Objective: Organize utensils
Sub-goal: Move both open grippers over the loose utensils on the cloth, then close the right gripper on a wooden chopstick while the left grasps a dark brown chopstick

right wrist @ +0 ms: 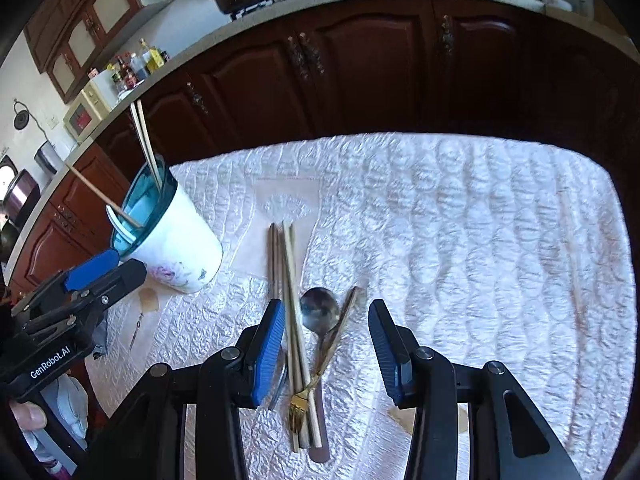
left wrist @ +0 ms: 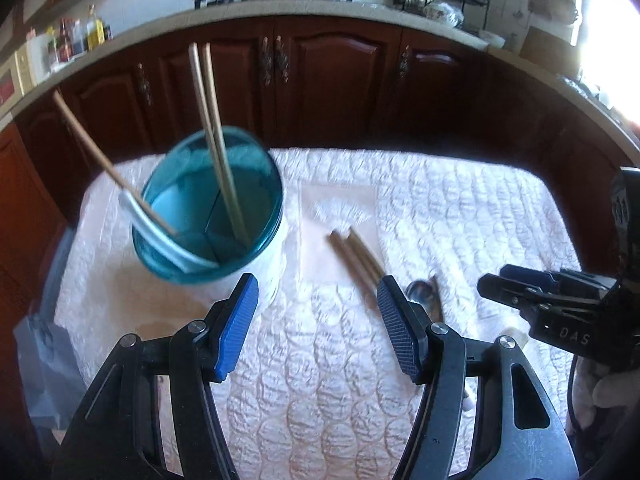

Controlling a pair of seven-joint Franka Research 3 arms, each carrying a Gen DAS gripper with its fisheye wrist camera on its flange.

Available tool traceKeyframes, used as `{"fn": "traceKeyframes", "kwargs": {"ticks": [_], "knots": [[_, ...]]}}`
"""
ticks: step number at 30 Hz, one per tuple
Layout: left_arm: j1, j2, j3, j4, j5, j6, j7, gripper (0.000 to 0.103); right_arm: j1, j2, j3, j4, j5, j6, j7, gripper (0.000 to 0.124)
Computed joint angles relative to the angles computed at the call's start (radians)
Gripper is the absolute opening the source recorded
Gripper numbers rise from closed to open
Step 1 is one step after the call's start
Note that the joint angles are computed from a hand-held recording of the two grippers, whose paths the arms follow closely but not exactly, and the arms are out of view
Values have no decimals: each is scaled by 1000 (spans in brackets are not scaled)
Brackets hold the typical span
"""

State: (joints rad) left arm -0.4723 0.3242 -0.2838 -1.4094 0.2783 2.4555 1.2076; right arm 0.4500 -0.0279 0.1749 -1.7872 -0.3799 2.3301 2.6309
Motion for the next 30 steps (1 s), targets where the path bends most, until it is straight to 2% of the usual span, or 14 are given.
{"fn": "traceKeyframes", "kwargs": {"ticks": [5,11,13,15,17,19,22,30], "knots": [[13,4,-7,-7,-41,-20,10,62,-1,87,-20,55,109,48,-136,30],[19,13,-4,-3,-56,-42,3,62,14,252,-59,227,218,-5,-292,27],[20,20,-5,5,-63,-52,3,62,19,302,-70,281,254,-28,-333,24],[20,30,-9,18,-72,-65,12,62,22,344,-82,325,290,-56,-360,12],[15,37,-10,28,-70,-71,19,62,24,361,-94,334,314,-66,-372,10],[9,46,-10,35,-68,-62,22,62,21,328,-102,276,341,-10,-363,6],[-1,77,-11,70,-71,-76,28,62,20,248,-116,165,330,46,-314,6],[-56,213,-2,244,-71,-139,26,62,-32,38,-91,-83,260,32,-202,6]]}}
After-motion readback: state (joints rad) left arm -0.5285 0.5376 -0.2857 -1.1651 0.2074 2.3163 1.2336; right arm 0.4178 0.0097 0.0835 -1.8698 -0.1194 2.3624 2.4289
